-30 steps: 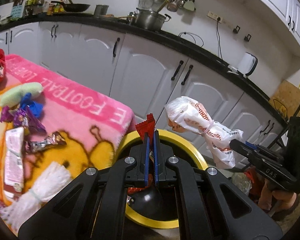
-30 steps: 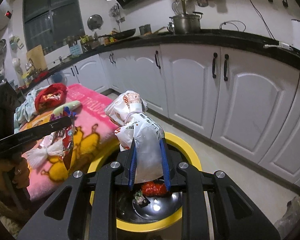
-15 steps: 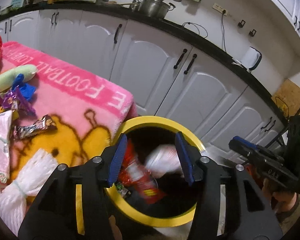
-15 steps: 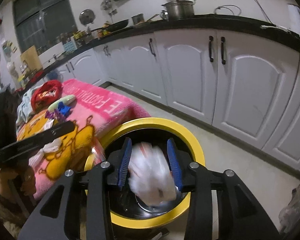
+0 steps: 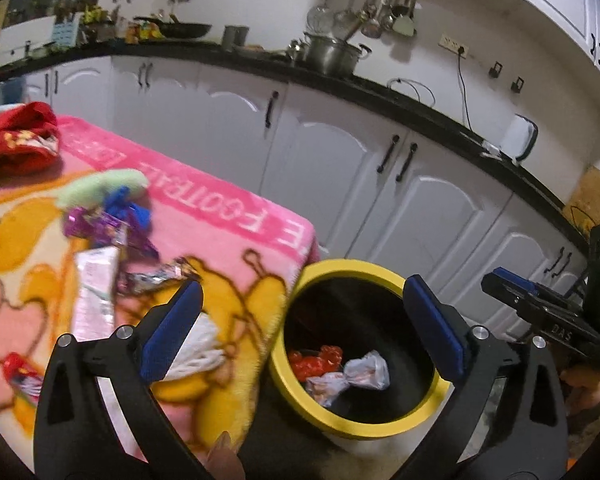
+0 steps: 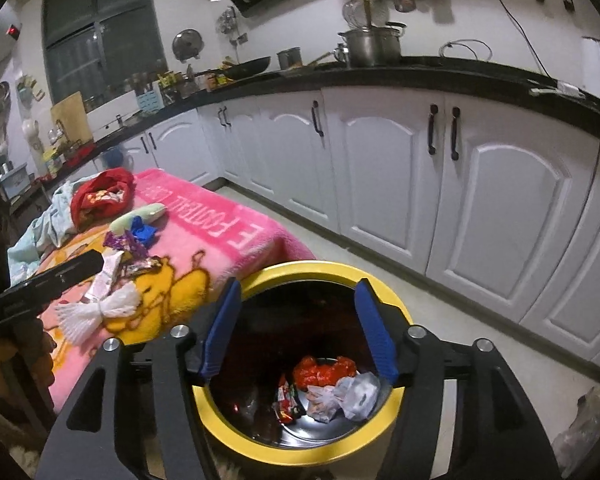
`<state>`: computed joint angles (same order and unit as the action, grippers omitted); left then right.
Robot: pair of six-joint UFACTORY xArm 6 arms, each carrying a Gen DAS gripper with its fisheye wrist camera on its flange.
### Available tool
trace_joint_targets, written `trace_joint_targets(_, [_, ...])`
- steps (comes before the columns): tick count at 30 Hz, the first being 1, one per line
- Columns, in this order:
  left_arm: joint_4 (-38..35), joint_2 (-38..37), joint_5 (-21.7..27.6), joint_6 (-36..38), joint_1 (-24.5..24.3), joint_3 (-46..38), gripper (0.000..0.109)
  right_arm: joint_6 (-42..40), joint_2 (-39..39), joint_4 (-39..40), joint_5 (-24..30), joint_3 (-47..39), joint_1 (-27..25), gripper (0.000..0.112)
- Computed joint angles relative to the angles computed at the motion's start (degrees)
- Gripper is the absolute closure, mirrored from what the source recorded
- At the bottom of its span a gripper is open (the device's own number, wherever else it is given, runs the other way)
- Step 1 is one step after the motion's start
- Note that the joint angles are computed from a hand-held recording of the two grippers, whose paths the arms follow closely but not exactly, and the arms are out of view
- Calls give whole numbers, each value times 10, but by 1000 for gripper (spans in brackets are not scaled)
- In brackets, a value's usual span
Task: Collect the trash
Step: 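Move both open tools back over the remaining trash on the blanket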
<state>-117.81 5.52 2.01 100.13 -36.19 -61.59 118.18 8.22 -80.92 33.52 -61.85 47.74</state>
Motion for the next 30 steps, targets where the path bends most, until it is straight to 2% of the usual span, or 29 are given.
trace_joint_targets(8, [-126,-44,-9,122,41,19,17,-60,35,21,8,-68,20,47])
trace_joint_targets(16, [-207,-91,-4,198,93,55,17,-143,97,60,-8,-168,34,43])
trace_joint_targets(23, [-232,-124,6,222,141,81,17,-229,170,118,-24,-272,46,42])
trace_joint_targets(30, [-213,-144,14,197,175,101,17,-324,239,193,-31,-363,58,41])
